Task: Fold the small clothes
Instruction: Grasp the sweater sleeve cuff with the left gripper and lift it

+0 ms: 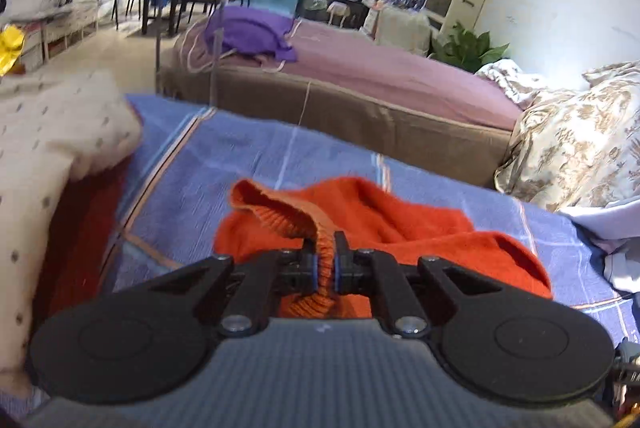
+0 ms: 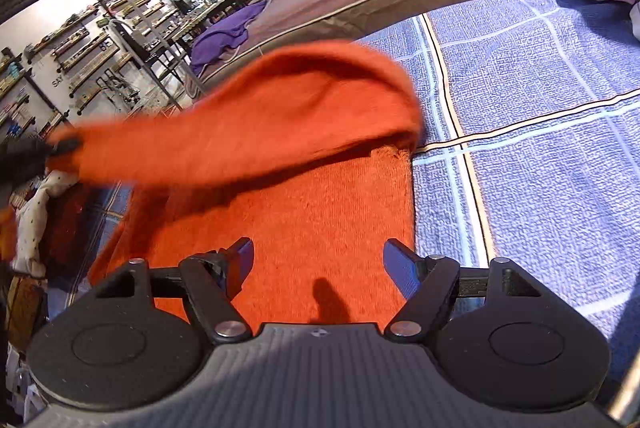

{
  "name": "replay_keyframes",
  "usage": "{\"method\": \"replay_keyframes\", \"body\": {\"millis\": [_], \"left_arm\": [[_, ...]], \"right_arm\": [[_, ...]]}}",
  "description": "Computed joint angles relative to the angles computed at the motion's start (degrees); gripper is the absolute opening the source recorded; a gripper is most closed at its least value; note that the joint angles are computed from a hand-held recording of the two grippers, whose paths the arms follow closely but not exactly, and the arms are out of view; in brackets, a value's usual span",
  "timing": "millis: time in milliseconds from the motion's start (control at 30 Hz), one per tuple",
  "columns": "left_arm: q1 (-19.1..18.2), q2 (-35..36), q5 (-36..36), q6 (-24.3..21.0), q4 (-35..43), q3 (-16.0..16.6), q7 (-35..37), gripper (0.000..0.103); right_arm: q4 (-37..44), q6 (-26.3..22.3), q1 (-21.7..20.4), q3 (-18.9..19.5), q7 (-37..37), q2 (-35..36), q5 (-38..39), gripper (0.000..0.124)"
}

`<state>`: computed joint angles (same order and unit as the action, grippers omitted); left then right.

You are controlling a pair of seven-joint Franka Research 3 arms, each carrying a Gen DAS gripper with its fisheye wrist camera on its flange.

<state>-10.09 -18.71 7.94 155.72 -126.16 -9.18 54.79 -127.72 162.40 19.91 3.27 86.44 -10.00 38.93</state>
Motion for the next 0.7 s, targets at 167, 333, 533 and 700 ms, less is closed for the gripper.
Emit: {"method": "replay_keyframes", "body": {"millis": [167, 333, 533, 700], "left_arm": [[-2.9, -0.6, -7.4, 1.8, -6.2, 2.9, 3.1, 0.007], [-4.5, 0.5, -9.9, 5.7, -6.8, 2.9, 6.7, 0.007], [-4.7, -0.6, -9.2, 6.3, -7.0, 2.4, 7.7, 0.008], [-4.3, -2.3, -9.0, 4.4, -8.0, 2.9, 8.1, 0.008]], "right_arm": [[2.9, -0.3, -2.7, 1.7, 8.7, 2.5, -9.7, 0.103], [6.7, 1.8, -6.6, 3.3, 19.6, 6.4, -33.3, 0.103], [19.2, -2.5, -4.5, -0.2, 19.8, 17.6, -50.8, 0.086], [28.1, -7.8, -5.0, 0.2, 9.5, 25.2, -42.4, 0.053]]}}
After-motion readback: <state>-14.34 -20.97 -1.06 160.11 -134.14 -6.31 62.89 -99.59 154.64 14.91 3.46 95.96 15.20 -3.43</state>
